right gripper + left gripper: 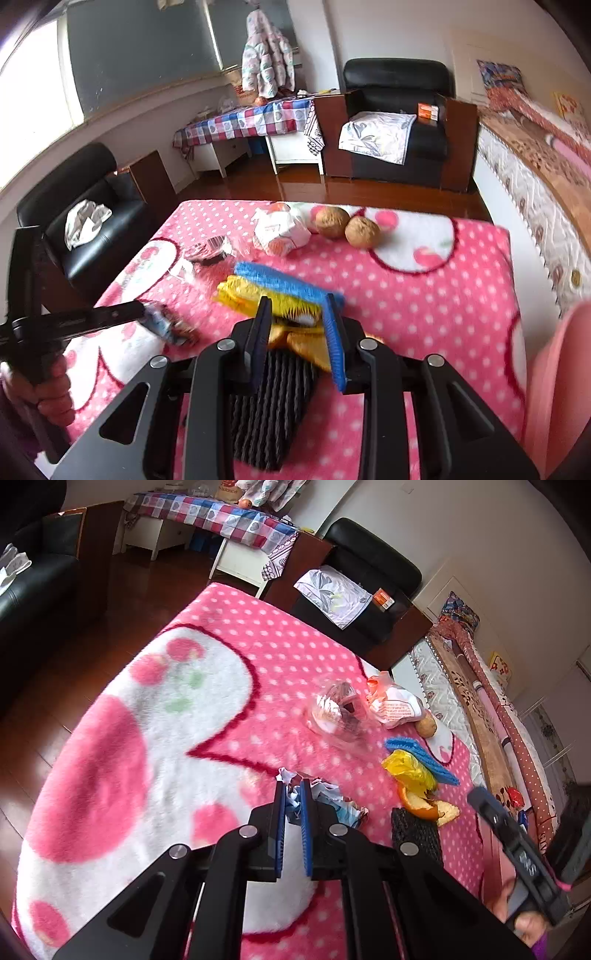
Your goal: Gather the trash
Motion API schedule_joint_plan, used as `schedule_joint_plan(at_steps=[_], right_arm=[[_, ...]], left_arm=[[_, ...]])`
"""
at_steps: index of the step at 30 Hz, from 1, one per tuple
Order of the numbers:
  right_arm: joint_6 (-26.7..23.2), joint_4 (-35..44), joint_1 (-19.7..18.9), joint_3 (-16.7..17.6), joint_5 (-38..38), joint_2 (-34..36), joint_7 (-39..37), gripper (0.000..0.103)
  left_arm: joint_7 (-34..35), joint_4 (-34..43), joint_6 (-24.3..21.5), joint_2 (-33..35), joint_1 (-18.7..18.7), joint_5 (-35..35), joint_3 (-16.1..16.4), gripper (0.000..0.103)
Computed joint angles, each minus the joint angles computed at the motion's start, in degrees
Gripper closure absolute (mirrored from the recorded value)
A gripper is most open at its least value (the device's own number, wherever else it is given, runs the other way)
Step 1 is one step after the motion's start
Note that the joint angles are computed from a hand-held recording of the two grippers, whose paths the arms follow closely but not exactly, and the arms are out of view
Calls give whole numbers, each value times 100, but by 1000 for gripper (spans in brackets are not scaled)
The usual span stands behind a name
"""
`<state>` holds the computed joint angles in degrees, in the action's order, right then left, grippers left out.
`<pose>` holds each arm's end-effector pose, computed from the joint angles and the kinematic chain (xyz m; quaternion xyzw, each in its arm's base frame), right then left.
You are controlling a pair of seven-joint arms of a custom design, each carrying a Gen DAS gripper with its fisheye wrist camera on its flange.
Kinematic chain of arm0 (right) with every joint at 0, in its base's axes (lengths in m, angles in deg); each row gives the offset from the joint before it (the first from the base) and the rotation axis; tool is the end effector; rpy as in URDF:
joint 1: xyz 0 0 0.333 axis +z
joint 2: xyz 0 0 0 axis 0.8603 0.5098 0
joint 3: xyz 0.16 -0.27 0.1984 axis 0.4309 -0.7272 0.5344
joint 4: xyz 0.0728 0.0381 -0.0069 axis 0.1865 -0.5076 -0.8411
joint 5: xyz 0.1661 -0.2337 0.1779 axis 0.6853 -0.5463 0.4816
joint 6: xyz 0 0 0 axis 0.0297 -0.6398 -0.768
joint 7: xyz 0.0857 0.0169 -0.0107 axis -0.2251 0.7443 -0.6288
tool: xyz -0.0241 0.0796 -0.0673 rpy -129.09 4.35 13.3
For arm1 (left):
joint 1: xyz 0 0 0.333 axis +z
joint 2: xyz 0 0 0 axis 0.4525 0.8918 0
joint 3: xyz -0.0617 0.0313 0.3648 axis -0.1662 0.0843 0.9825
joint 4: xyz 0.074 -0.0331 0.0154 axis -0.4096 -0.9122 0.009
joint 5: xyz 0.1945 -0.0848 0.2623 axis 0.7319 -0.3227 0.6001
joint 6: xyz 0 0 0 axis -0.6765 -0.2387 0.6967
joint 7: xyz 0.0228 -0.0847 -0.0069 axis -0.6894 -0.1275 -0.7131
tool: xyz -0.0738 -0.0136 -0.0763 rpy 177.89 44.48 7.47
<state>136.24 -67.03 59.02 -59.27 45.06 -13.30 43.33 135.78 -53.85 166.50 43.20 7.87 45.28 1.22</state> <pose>0.7276 0.1874 0.3800 -0.8010 0.4394 -0.1114 0.3910 0.6214 -0.1456 0.3417 -0.8236 0.4311 -0.3482 0.1211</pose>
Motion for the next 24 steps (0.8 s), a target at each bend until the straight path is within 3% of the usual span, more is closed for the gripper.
schedule_joint_plan(at_steps=[8, 13, 18, 20, 24], right_arm=[[-656, 941, 596, -587, -696, 386, 244, 74], [-1660, 1762, 839, -993, -1005, 784, 783, 74], [-1515, 1457, 754, -927, -857, 686, 668, 75], [-1377, 1279, 750, -942, -837, 600, 647, 88], [-1268, 989, 506, -707, -542, 436, 600, 92]], left_arm=[[71, -291, 246, -146, 316, 91, -329, 97], [74, -410, 346, -178, 508, 132, -536, 97], [102, -528, 416, -222, 557, 151, -615, 96], [120, -556, 433, -236, 529, 137, -603, 96], [147, -629, 536, -298, 524, 123, -631, 96]])
